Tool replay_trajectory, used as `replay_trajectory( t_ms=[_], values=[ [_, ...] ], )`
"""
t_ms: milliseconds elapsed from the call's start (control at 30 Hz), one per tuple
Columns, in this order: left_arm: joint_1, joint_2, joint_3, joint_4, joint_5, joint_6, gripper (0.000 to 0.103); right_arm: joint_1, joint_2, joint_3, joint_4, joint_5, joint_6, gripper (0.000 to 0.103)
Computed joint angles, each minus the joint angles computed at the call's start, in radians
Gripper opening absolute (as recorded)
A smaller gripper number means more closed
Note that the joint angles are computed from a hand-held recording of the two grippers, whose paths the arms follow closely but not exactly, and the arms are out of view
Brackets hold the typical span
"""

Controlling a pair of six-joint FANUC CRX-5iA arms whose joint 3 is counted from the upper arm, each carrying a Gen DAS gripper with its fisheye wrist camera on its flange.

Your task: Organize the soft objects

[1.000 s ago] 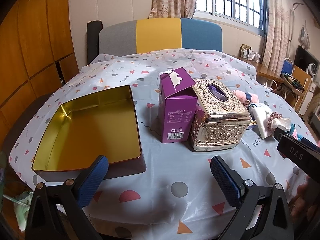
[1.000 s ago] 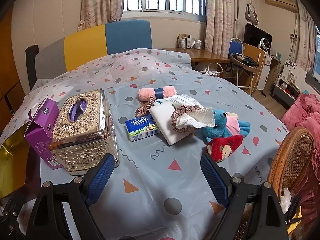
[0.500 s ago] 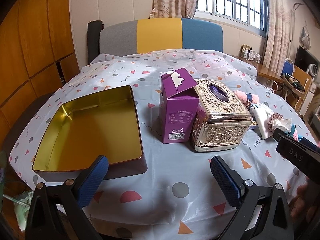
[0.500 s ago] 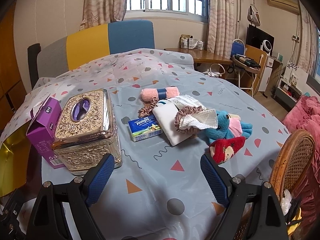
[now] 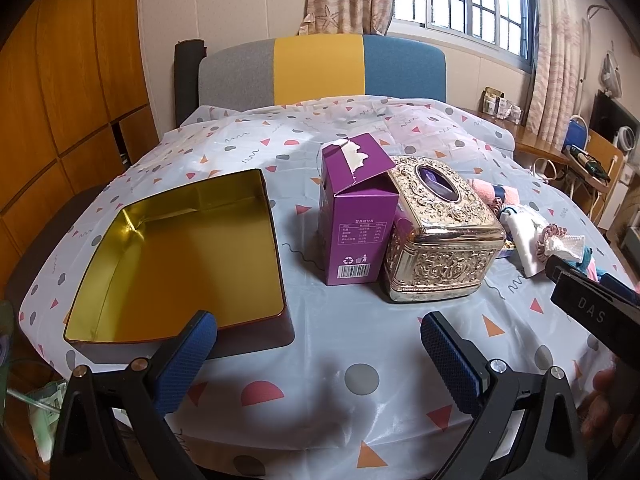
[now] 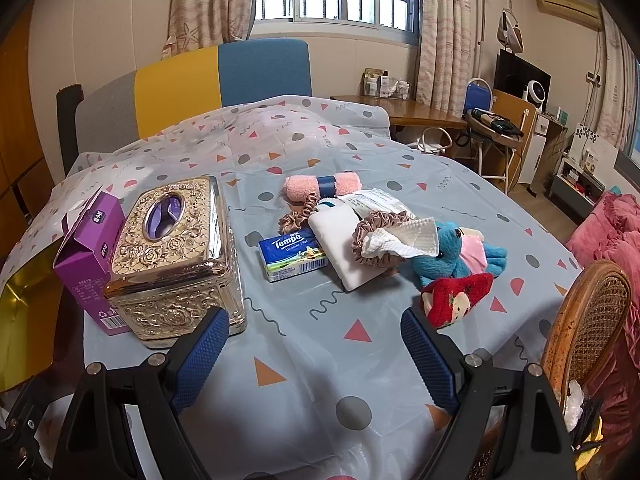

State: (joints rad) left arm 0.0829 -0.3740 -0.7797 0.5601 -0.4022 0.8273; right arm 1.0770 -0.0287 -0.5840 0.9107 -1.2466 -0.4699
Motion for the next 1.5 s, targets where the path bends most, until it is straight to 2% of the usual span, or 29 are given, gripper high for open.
replay_trajectory(
  t_ms=[1267, 1333, 1400, 1467, 1500],
  values=[
    [-0.009, 0.000, 0.004, -0.019, -0.009, 0.011, 0.103, 0.002, -0.001, -0.004, -0.002, 0.000, -0.001, 0.089],
    [-0.012, 0.006, -0.007, 0.047, -0.016, -0.055, 0.103, 0.001, -0.004, -0.006, -0.004, 0.002, 0.001, 0.089],
    [-0.015, 0.012, -0.039, 0.236, -0.050, -0.235, 0.103, -0.001, -0.017, -0.013, 0.000, 0.001, 0.000, 0.089],
    [-0.011, 0.025, -0.062, 0.426, -0.135, -0.414, 0.103, -0.012, -0.044, -0.028, 0.007, 0.012, 0.005, 0.089],
    [-0.009, 0.037, -0.056, 0.469, -0.190, -0.468, 0.103, -0.019, -0.062, -0.038, 0.012, 0.016, 0.005, 0.089]
  ],
)
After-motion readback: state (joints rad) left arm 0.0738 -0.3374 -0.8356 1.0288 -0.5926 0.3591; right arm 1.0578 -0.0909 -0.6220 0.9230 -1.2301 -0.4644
